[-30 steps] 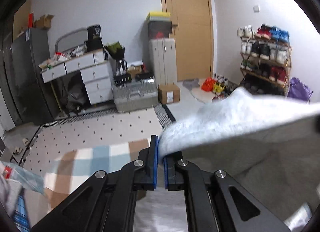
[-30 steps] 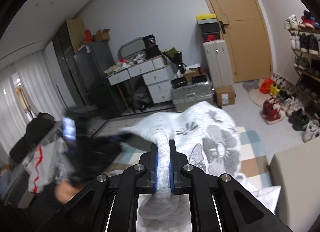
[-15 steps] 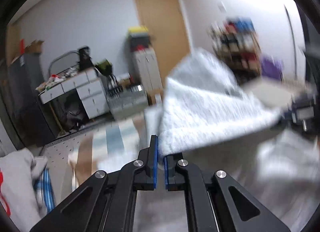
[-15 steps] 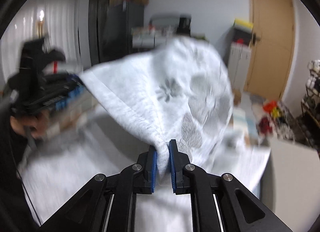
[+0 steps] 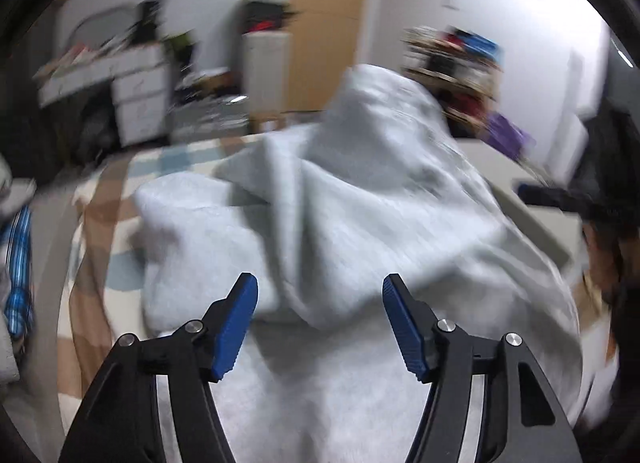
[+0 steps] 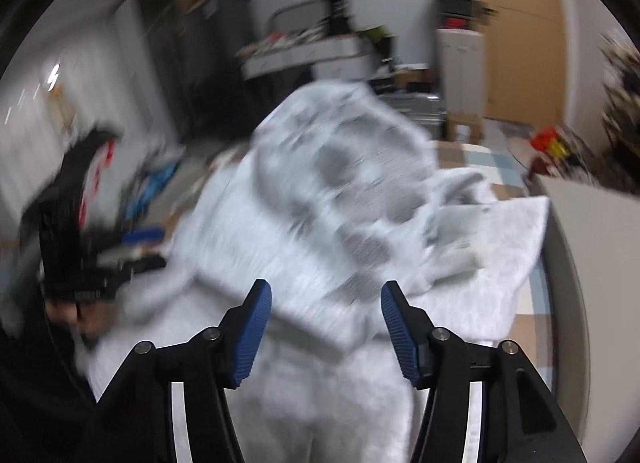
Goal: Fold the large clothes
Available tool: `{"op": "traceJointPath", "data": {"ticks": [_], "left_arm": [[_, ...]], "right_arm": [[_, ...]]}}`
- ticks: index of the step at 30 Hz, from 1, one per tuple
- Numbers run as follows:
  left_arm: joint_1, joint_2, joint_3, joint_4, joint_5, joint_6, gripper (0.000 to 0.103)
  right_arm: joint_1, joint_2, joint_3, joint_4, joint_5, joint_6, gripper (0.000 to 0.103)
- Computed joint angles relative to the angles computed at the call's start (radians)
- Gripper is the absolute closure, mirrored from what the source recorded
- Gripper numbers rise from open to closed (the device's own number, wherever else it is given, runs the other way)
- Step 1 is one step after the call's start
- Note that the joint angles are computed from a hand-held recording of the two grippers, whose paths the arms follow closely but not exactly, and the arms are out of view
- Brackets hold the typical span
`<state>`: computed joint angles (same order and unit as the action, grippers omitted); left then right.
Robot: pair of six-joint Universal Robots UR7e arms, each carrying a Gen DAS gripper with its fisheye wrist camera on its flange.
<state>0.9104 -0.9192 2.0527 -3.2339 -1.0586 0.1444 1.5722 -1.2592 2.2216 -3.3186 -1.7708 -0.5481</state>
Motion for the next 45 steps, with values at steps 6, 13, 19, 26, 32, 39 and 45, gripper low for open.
{"op": "traceJointPath", "data": {"ticks": [6, 13, 19, 26, 32, 39, 45], "left_arm": [[0.075, 0.045, -0.123, 0.102, -0.189, -0.23, 0.043], [0.012, 0.151, -0.178, 0.161, -0.007, -0.181, 0.043], [-0.012, 0.134, -0.109, 0.033, 0.038, -0.091, 0.092], [0.027, 0.127, -0.105, 0.137, 0.018, -0.091, 0.088], [0.011, 0.081, -0.09, 0.088, 0.004, -0.089, 0.068], [-0.001, 0.166, -0.224, 0.005, -0.016, -0.03, 0.064], [0.002, 0.266, -0.328, 0.046, 0.06, 0.028, 0.06]], "right_arm": [[-0.102, -0.03, -0.02, 0.13, 0.173, 0.23, 0.045], [-0.108, 0.06, -0.068, 0.137, 0.101, 0.339, 0.07], [-0.015, 0.057, 0.03, -0.101, 0.053, 0.157, 0.094], [-0.027, 0.063, 0.01, 0.055, -0.124, 0.202, 0.077], [0.011, -0.011, -0.001, -0.041, -0.042, 0.101, 0.055], [0.097, 0.205, -0.277, 0.019, -0.051, 0.086, 0.056], [0.036, 0.352, -0.477, 0.321, -0.215, 0.273, 0.075]]}}
